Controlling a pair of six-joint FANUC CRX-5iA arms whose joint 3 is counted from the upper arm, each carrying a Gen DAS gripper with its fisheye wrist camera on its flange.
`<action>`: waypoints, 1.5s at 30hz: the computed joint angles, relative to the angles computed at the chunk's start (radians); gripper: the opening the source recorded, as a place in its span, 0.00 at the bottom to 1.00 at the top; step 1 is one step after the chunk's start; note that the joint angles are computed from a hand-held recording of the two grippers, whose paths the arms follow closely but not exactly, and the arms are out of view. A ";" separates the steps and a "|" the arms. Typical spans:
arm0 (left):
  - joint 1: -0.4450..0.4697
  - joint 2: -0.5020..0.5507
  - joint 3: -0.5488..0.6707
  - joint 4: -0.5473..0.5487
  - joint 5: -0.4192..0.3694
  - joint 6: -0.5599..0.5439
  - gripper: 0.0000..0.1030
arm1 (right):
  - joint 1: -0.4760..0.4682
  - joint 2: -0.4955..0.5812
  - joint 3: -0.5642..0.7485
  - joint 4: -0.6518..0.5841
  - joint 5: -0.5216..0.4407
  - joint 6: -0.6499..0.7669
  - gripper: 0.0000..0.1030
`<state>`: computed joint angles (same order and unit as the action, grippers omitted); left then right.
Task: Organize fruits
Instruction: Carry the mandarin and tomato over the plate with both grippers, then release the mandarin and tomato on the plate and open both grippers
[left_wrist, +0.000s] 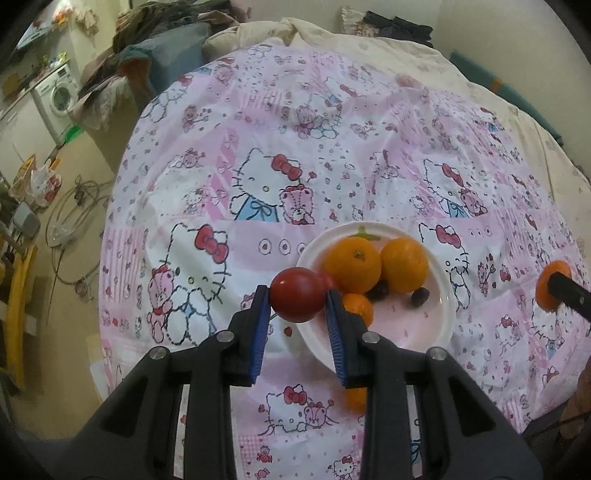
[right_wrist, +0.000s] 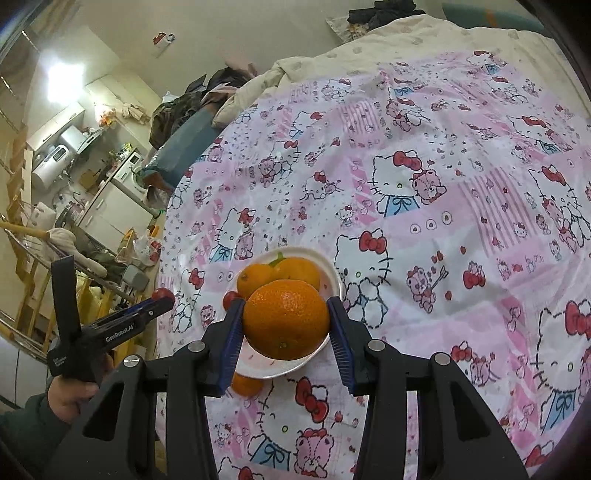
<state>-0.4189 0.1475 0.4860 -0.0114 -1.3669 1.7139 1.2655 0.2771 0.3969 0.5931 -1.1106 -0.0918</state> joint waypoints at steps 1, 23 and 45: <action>-0.002 0.004 0.005 0.000 0.001 -0.005 0.25 | -0.007 0.004 0.008 -0.012 -0.001 0.015 0.45; -0.074 0.141 0.074 0.070 -0.028 -0.122 0.26 | -0.163 0.138 0.190 -0.424 0.011 0.335 0.45; -0.095 0.177 0.087 0.061 -0.037 -0.109 0.27 | -0.187 0.149 0.195 -0.523 0.020 0.334 0.47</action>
